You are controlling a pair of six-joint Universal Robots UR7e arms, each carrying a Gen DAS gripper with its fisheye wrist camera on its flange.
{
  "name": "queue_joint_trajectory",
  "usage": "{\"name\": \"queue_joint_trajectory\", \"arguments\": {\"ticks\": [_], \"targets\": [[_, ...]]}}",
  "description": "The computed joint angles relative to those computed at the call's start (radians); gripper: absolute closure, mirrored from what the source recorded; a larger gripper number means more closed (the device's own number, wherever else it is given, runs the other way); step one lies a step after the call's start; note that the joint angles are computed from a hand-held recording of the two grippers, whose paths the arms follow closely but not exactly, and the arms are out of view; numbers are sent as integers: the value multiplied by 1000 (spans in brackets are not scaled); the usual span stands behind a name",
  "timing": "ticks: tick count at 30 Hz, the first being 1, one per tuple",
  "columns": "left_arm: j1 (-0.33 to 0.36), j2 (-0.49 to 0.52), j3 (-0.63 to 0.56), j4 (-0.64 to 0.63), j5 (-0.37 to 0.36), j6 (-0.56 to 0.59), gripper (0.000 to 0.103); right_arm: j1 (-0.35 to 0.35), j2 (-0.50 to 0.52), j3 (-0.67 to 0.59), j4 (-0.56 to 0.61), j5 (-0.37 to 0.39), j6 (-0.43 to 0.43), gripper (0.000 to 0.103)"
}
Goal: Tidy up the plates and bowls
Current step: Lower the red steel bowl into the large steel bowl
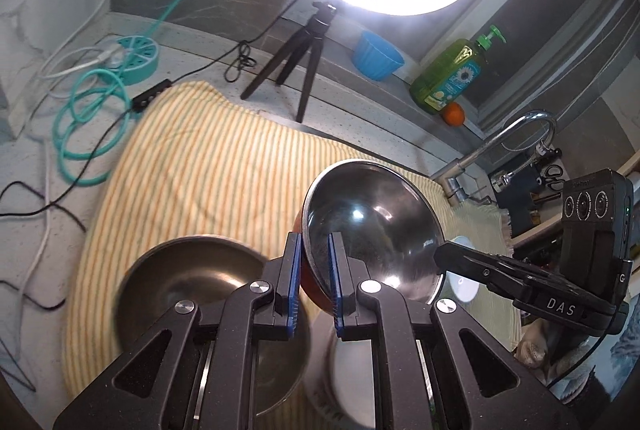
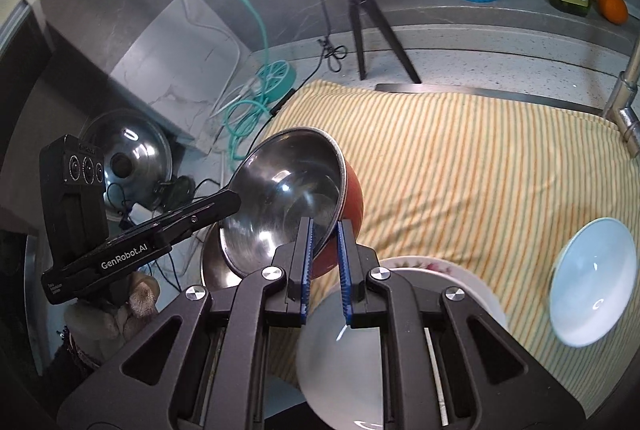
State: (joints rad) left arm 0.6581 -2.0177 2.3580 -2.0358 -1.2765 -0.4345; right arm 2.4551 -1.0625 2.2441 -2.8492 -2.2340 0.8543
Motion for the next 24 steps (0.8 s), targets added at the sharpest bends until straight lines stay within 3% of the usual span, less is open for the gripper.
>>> {"name": "queue_joint_trajectory", "arguments": {"ticks": [10,24], "targets": [[38,-135,-15,165,63,-19,92,6,150,-89,-13,68,-50,91],[109,-176,3,232,104,18,92,-24,278,-164,54,100,-74,91]]}}
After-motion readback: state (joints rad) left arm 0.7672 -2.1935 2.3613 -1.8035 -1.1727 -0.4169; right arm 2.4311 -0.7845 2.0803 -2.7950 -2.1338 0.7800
